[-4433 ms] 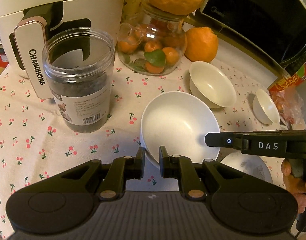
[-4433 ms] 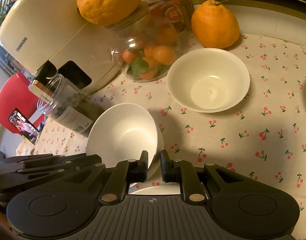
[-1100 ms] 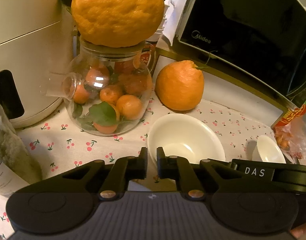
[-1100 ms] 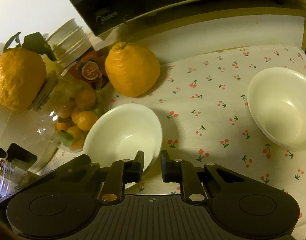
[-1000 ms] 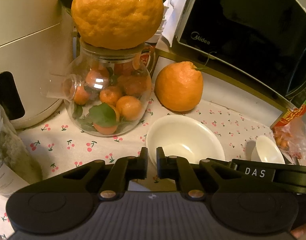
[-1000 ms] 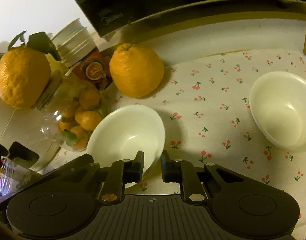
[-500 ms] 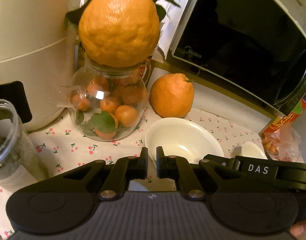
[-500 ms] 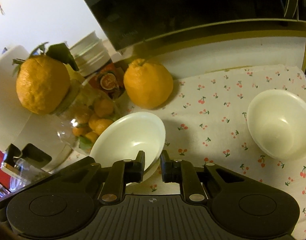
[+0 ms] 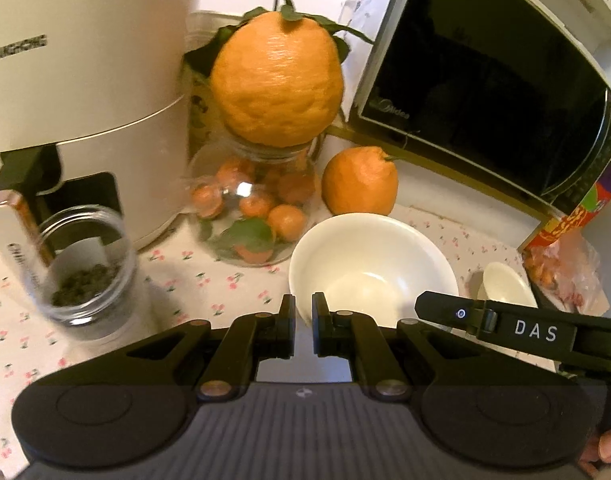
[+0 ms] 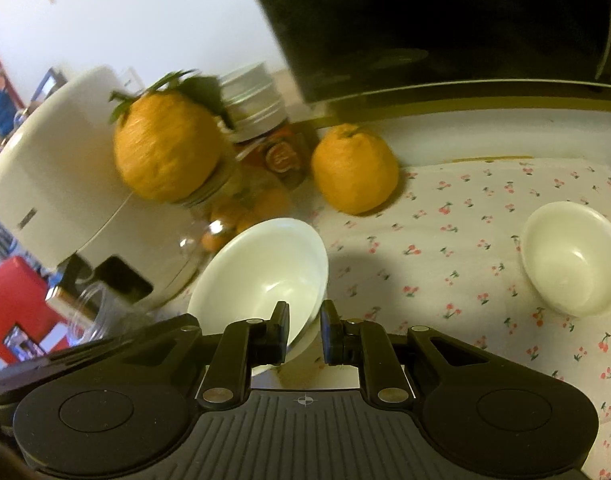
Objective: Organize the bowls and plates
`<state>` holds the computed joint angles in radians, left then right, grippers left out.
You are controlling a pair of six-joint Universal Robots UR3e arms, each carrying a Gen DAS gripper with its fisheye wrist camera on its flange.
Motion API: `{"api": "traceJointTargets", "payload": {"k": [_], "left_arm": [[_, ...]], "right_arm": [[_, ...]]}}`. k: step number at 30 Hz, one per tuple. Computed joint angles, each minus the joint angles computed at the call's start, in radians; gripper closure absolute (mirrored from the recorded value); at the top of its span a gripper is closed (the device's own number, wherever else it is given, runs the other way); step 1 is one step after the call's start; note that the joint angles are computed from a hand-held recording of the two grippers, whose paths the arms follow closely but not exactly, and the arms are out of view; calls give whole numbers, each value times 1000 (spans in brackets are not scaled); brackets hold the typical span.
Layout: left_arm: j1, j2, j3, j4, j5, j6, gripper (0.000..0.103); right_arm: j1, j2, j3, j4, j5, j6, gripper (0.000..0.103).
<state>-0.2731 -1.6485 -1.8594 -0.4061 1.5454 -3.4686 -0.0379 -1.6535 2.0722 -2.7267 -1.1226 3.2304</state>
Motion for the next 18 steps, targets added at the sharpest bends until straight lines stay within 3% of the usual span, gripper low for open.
{"api": "traceJointTargets", "payload": {"k": [18], "left_arm": [[94, 195, -104, -220, -42, 137, 96]], "right_arm": [[180, -26, -25, 99, -92, -46, 86]]}}
